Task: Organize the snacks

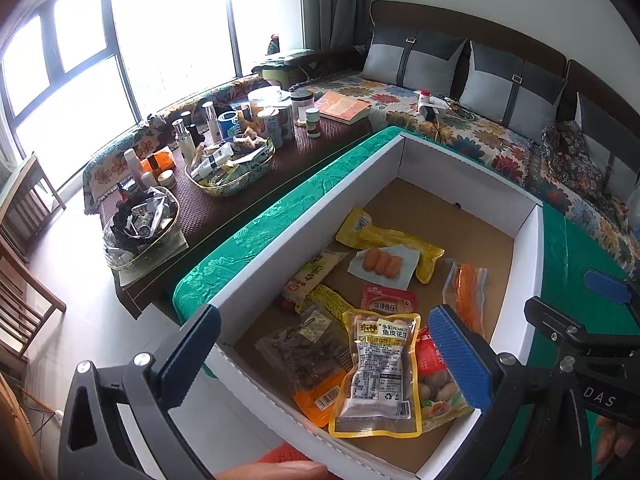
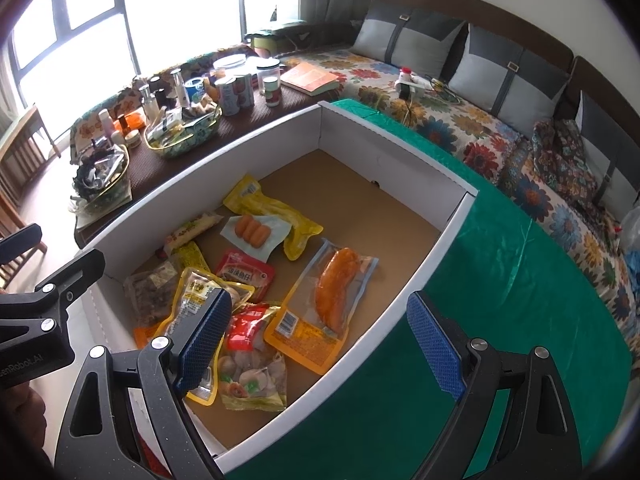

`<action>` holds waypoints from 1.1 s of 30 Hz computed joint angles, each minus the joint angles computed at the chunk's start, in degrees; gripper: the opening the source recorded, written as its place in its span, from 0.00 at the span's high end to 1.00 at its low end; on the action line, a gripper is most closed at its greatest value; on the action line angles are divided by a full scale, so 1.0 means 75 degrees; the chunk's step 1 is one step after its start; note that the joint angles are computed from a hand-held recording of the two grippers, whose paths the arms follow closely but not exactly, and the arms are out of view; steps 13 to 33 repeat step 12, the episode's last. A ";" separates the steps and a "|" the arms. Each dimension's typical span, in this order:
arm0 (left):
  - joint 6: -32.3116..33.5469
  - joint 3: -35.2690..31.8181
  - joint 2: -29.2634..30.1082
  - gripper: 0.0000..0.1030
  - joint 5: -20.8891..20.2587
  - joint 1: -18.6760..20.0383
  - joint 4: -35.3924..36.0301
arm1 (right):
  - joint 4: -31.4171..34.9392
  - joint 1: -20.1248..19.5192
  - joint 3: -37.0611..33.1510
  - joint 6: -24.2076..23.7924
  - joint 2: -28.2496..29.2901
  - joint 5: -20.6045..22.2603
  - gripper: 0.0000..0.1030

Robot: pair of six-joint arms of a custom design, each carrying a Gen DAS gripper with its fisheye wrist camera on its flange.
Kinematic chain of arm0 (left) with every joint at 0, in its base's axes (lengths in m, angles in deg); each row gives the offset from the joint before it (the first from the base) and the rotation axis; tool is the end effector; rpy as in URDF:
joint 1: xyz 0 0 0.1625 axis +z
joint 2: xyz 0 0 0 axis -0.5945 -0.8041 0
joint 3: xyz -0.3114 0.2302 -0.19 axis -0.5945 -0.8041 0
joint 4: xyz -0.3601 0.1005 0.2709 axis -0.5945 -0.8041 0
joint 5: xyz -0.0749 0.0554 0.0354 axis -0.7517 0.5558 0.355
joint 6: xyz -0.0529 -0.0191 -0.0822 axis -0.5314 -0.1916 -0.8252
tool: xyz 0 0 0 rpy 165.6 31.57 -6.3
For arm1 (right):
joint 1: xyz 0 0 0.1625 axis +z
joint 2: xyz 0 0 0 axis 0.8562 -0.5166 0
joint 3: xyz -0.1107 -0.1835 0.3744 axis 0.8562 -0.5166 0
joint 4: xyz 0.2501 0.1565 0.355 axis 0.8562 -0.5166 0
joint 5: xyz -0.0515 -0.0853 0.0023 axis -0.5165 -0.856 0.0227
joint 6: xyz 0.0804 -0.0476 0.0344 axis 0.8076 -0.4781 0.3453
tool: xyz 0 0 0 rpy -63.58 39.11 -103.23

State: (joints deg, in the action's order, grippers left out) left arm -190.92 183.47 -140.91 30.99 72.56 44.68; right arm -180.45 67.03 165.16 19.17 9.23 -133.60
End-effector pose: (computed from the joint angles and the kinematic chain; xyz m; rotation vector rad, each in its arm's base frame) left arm -0.0753 -0.3255 0.4056 -0.5794 1.8189 -1.0521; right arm 0.4742 -0.4947 0.0923 1.4013 -2.3502 0.2186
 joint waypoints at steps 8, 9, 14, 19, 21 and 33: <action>0.1087 0.0261 -0.0352 0.00 0.0243 0.0125 -0.1023 | 0.0053 -0.0012 0.0012 -0.0032 0.0056 0.0039 0.11; 0.1072 0.0282 -0.0368 0.00 0.0246 0.0125 -0.1031 | 0.0056 -0.0020 0.0017 -0.0023 0.0063 0.0052 0.11; 0.1232 0.0341 -0.0398 0.00 0.0240 0.0181 -0.1174 | 0.0083 -0.0052 0.0015 -0.0024 0.0072 0.0115 0.11; 0.1232 0.0341 -0.0398 0.00 0.0240 0.0181 -0.1174 | 0.0083 -0.0052 0.0015 -0.0024 0.0072 0.0115 0.11; 0.1232 0.0341 -0.0398 0.00 0.0240 0.0181 -0.1174 | 0.0083 -0.0052 0.0015 -0.0024 0.0072 0.0115 0.11; 0.1232 0.0341 -0.0398 0.00 0.0240 0.0181 -0.1174 | 0.0083 -0.0052 0.0015 -0.0024 0.0072 0.0115 0.11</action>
